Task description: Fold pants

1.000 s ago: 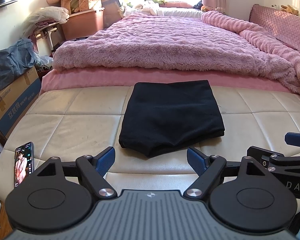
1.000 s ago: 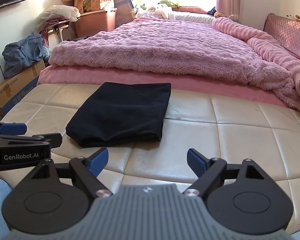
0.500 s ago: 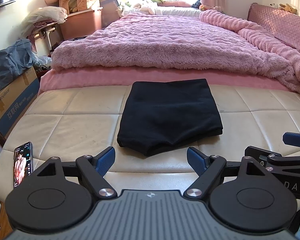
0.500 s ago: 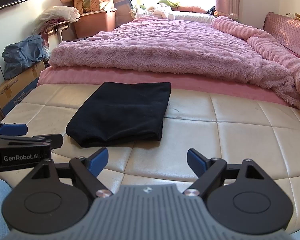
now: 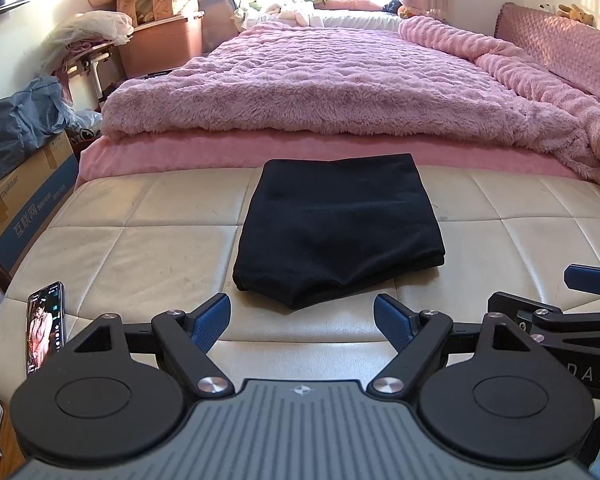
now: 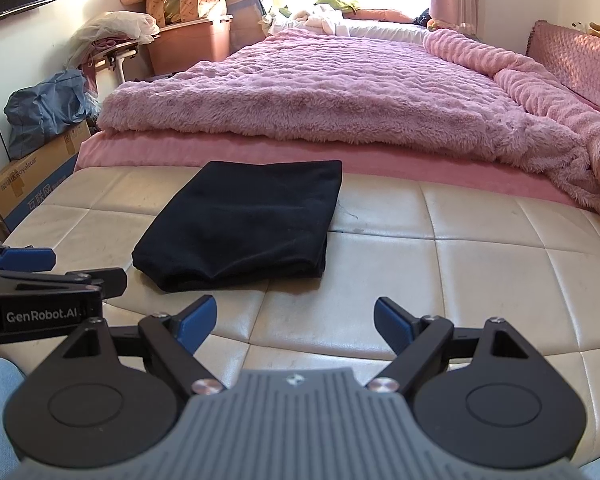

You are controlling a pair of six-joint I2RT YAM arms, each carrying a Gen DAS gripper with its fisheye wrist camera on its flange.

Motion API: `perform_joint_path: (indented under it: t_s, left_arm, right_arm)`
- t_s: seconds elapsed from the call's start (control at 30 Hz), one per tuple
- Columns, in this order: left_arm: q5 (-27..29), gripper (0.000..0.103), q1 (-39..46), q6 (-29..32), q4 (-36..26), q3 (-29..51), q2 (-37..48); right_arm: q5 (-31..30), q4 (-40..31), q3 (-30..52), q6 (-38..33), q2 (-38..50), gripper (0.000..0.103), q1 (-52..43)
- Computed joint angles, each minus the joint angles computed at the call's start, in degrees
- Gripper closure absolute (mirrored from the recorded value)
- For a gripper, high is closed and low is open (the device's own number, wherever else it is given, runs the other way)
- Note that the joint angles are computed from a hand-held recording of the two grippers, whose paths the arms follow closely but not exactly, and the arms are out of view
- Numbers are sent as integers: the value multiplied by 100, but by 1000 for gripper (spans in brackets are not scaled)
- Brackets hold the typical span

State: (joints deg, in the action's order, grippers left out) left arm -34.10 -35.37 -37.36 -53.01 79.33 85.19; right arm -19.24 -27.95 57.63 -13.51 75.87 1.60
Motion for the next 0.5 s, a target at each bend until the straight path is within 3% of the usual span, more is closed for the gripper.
perform_joint_path:
  t_s: [0.5]
  left_arm:
    - [86, 8, 35, 15, -41, 64, 27]
  right_arm:
    - [55, 28, -51, 32, -45, 21, 24]
